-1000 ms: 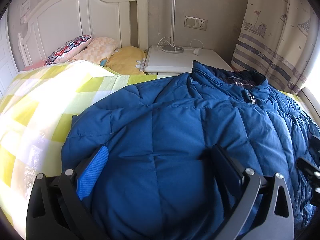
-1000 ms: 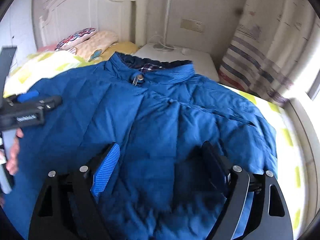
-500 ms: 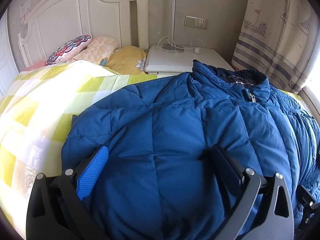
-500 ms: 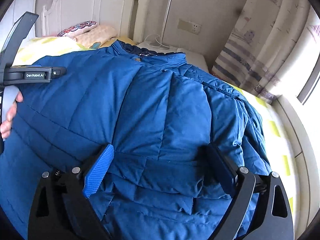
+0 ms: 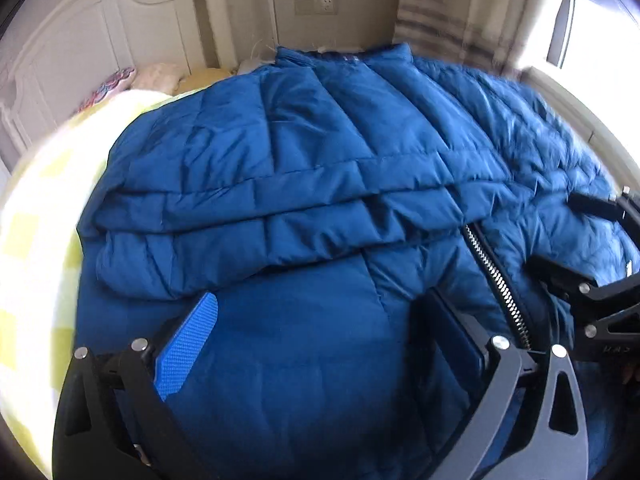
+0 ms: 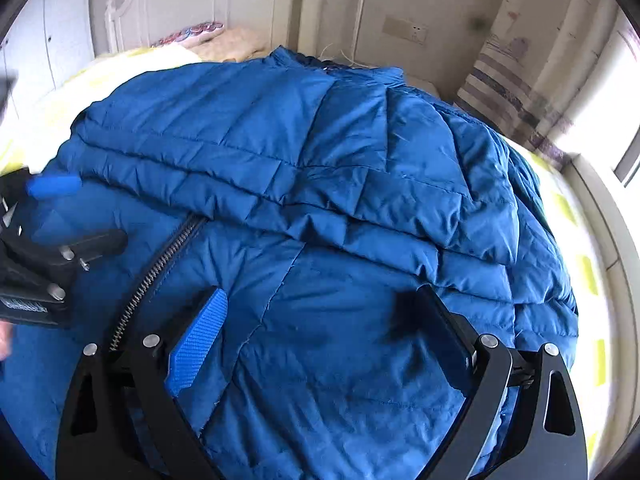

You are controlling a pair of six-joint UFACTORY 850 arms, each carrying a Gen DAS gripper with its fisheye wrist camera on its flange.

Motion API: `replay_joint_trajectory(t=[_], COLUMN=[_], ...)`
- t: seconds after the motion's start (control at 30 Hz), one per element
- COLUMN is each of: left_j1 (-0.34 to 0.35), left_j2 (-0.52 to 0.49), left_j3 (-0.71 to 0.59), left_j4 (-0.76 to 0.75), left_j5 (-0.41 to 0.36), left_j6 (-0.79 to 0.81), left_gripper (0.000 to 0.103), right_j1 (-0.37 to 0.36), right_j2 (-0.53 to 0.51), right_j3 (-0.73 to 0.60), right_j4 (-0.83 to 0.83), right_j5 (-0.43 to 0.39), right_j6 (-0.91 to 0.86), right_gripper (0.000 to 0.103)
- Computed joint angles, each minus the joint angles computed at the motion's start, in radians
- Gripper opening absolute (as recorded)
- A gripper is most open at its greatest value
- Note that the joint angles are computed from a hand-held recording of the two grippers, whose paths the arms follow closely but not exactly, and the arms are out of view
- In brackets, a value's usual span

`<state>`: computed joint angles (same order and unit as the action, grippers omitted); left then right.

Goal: Fold large clothes

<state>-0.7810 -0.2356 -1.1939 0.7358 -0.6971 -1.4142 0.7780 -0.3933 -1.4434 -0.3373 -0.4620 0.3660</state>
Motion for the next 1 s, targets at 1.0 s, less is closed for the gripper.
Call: replay_joint_trajectory(t=[1.0], left_j1=[-0.158], left_j2=[0.069], left_j3=[0.072], left_j4=[0.051], left_j5=[-0.070], left_j6=[-0.116], left_gripper=[0.101], right_j1=[0.036], right_j2=[0.230], right_j3=[0.295], right_j4=[-0.044], right_j5=[0.078], right_j6=[0.017], right_gripper=[0.098])
